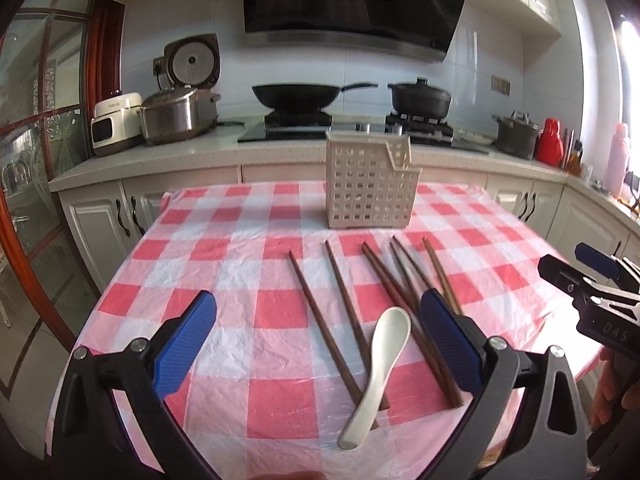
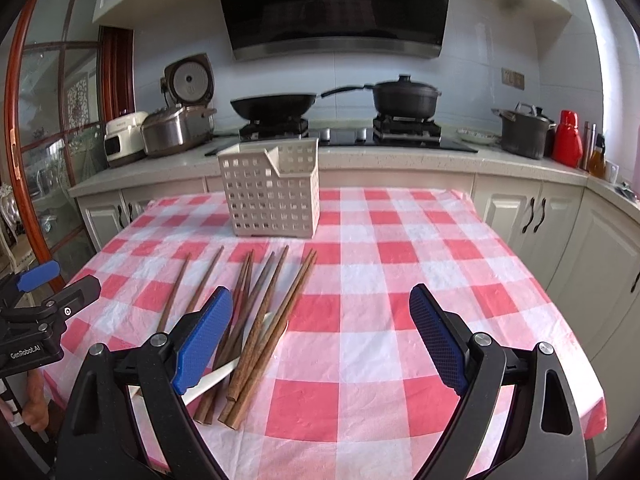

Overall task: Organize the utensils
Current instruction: 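Close the left tool on a wooden chopstick while the right tool grasps another chopstick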

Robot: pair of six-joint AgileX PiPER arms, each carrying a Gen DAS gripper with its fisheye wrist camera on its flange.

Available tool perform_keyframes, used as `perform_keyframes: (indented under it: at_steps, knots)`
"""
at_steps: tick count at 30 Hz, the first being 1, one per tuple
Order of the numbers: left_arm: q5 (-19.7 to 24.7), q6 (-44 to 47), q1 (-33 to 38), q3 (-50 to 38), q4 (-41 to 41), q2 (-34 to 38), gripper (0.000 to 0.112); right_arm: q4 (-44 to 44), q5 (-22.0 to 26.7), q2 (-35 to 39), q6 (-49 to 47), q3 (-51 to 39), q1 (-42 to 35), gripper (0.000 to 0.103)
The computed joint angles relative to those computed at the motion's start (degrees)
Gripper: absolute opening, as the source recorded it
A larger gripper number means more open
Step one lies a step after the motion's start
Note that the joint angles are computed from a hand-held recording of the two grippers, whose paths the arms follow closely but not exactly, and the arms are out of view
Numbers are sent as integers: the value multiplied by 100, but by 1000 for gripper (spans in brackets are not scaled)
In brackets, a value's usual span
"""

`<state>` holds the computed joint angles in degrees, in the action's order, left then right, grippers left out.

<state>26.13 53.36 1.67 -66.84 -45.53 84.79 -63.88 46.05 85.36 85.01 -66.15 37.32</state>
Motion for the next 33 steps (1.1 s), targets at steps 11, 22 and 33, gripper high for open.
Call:
perform_keyframes:
  at_steps: [11,22,33]
  knots:
    - [583,-1508,-41,-1453,1405,1417,98,1836,-971,921,-1858,-822,-1045,84]
    - [1898,-3037,-300,-3721,2811,3018,98,4802,-679,2286,-4588,-2624,-2034,35]
    - [3291,-4034,-304,-5819,3100,4337,80,5119,-29,2955,-5018,-3600,-2053,21]
